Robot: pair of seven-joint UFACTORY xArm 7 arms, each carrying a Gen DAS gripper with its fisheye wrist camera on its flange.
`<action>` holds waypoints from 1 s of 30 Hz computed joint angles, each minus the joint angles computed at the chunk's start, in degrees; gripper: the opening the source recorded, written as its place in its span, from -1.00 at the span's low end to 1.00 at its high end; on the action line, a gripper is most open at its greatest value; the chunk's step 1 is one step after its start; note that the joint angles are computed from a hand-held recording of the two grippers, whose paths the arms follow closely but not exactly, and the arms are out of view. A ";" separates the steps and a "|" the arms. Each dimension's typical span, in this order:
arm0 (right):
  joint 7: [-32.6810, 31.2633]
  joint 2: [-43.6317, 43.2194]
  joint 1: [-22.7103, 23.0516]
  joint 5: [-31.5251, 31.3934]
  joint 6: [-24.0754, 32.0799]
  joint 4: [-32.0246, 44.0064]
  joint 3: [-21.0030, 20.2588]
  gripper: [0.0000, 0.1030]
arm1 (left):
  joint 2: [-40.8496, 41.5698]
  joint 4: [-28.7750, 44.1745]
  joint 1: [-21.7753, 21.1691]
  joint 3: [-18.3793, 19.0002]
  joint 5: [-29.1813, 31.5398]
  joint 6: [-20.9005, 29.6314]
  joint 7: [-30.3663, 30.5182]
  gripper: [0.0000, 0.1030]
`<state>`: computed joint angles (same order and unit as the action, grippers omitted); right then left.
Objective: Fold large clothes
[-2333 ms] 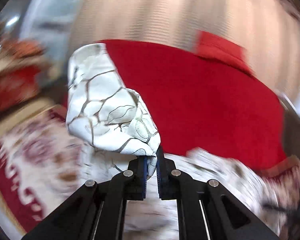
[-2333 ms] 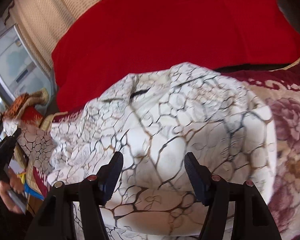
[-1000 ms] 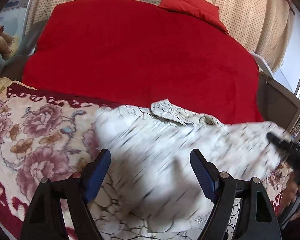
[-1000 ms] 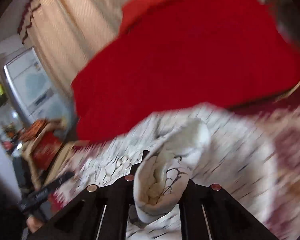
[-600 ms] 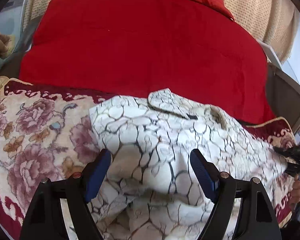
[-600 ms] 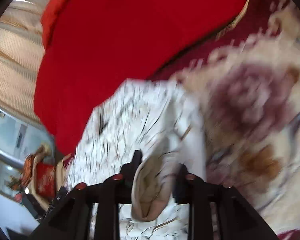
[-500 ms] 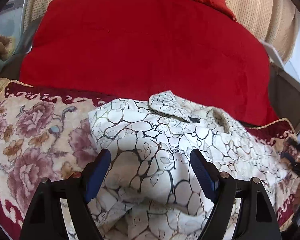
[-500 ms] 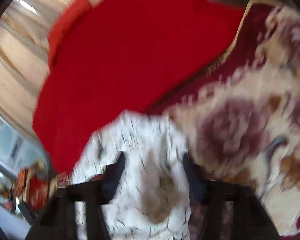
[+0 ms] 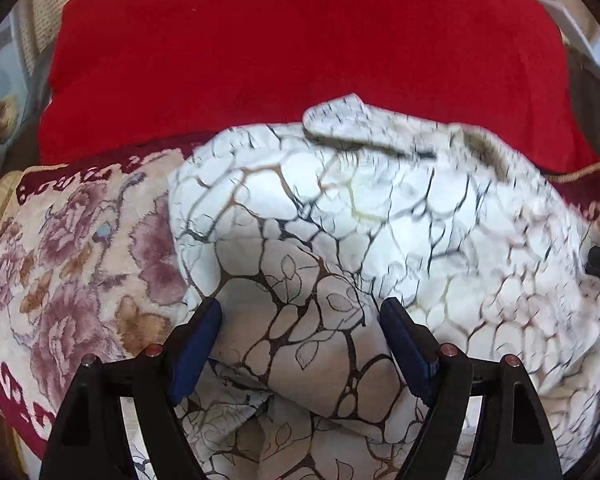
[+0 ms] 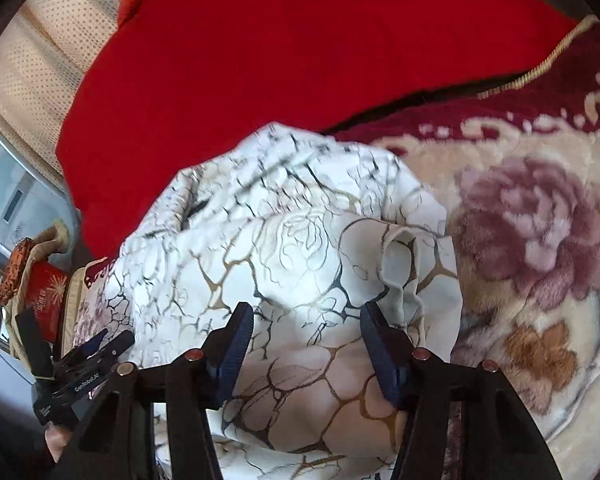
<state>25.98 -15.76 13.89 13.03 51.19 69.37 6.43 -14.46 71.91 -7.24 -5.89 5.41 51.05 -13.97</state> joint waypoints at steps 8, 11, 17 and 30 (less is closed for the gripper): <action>-1.41 4.83 0.22 -6.84 -7.21 6.34 1.94 0.15 | 2.11 3.27 0.64 -0.26 0.90 -2.51 -1.65 0.59; -2.78 10.45 0.87 -6.67 -2.46 10.88 1.80 0.15 | 7.28 7.77 0.03 0.31 -0.95 4.63 -0.49 0.59; -2.50 13.27 1.38 -7.56 0.88 11.73 1.52 0.15 | 7.41 7.38 -0.66 1.05 -2.12 4.91 0.63 0.61; -4.58 2.72 2.56 -4.82 2.68 5.99 1.99 0.15 | -0.56 -0.69 -2.52 -0.10 -5.53 0.05 5.45 0.61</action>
